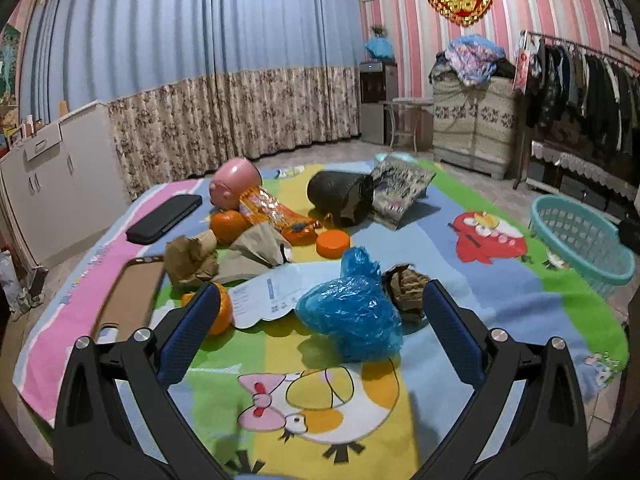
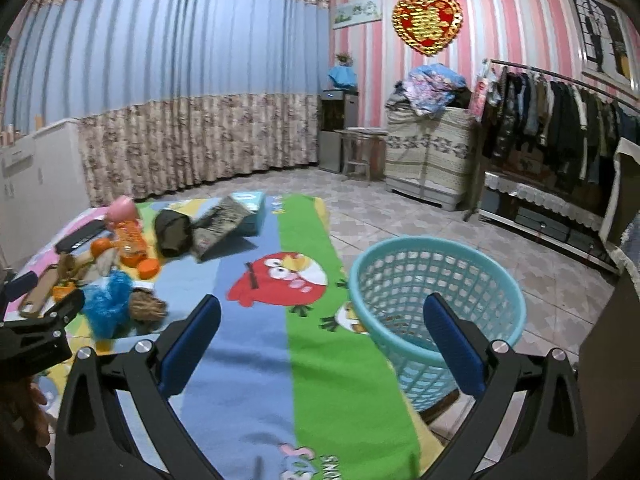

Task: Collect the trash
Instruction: 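Grasp the blue plastic bag with the left gripper while the right grasps the brown cloth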

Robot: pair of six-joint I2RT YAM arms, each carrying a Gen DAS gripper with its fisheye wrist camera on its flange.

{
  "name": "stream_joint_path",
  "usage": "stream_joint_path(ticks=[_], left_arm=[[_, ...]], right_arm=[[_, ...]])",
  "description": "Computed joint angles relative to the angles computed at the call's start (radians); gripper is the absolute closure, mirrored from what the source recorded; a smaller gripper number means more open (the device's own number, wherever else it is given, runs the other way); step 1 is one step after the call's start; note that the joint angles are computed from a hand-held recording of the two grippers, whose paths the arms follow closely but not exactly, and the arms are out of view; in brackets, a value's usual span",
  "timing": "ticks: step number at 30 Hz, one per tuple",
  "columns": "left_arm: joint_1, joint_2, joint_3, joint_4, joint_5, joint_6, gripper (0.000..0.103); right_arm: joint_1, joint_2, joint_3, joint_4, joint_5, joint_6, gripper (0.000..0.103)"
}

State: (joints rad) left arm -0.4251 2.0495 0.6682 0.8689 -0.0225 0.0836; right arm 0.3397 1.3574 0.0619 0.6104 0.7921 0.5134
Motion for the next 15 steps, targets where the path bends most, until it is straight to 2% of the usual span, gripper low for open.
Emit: stream_joint_path(ticks=[3, 5, 7, 9, 11, 15], left_arm=[[-0.005, 0.057, 0.079, -0.067, 0.016, 0.010, 0.007], [-0.005, 0.082, 0.117, -0.106, 0.033, 0.023, 0.013], [-0.006, 0.095, 0.148, -0.152, 0.048, 0.041, 0.024], [-0.007, 0.109, 0.182, -0.208, 0.070, 0.061, 0.049], [-0.001, 0.120, 0.199, -0.237, 0.103, 0.067, 0.063], [0.012, 0.137, 0.196, -0.233, 0.140, 0.064, 0.077]], right_arm=[[-0.037, 0.010, -0.001, 0.012, -0.013, -0.002, 0.004], [-0.055, 0.036, 0.006, 0.018, -0.007, 0.004, 0.004], [-0.081, 0.058, 0.007, 0.037, -0.034, 0.000, 0.004], [-0.095, 0.077, 0.011, 0.039, -0.047, 0.002, 0.004], [-0.101, 0.109, 0.022, 0.050, -0.063, 0.007, 0.004], [-0.089, 0.167, 0.044, 0.070, -0.059, 0.019, 0.004]])
